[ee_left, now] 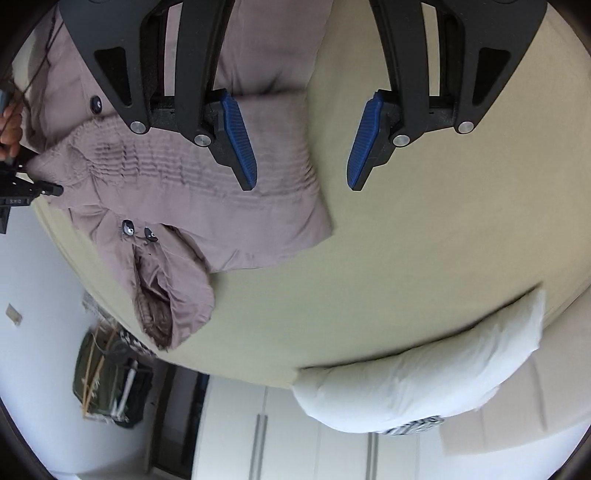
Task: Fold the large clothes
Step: 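Lay the sleeve on the coat and open the left gripper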
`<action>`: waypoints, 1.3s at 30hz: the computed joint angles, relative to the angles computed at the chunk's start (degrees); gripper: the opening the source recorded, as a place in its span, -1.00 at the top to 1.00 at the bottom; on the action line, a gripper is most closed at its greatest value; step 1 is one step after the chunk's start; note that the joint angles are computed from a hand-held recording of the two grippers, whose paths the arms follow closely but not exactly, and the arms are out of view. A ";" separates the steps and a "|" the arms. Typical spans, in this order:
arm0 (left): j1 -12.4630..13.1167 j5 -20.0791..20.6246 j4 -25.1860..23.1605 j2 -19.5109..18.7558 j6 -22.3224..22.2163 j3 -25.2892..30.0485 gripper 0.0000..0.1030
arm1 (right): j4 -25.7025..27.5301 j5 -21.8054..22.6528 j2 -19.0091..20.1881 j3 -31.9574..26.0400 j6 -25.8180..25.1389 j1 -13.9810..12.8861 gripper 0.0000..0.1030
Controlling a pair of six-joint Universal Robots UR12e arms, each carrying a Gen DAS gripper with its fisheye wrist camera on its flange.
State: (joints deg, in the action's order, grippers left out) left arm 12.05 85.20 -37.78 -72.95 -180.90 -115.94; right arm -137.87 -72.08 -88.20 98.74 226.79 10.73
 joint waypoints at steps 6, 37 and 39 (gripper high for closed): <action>-2.03 3.14 -7.53 -7.88 3.15 3.77 0.04 | -0.37 -0.67 -0.62 1.55 -0.14 -0.12 0.57; 1.89 -3.18 -3.26 -6.52 -2.37 3.94 0.04 | -3.69 -3.20 -3.43 2.63 -7.88 3.47 0.06; 2.10 -2.58 -4.41 -7.72 -2.82 5.16 0.05 | -2.56 -3.19 -3.05 2.37 -7.52 3.46 0.06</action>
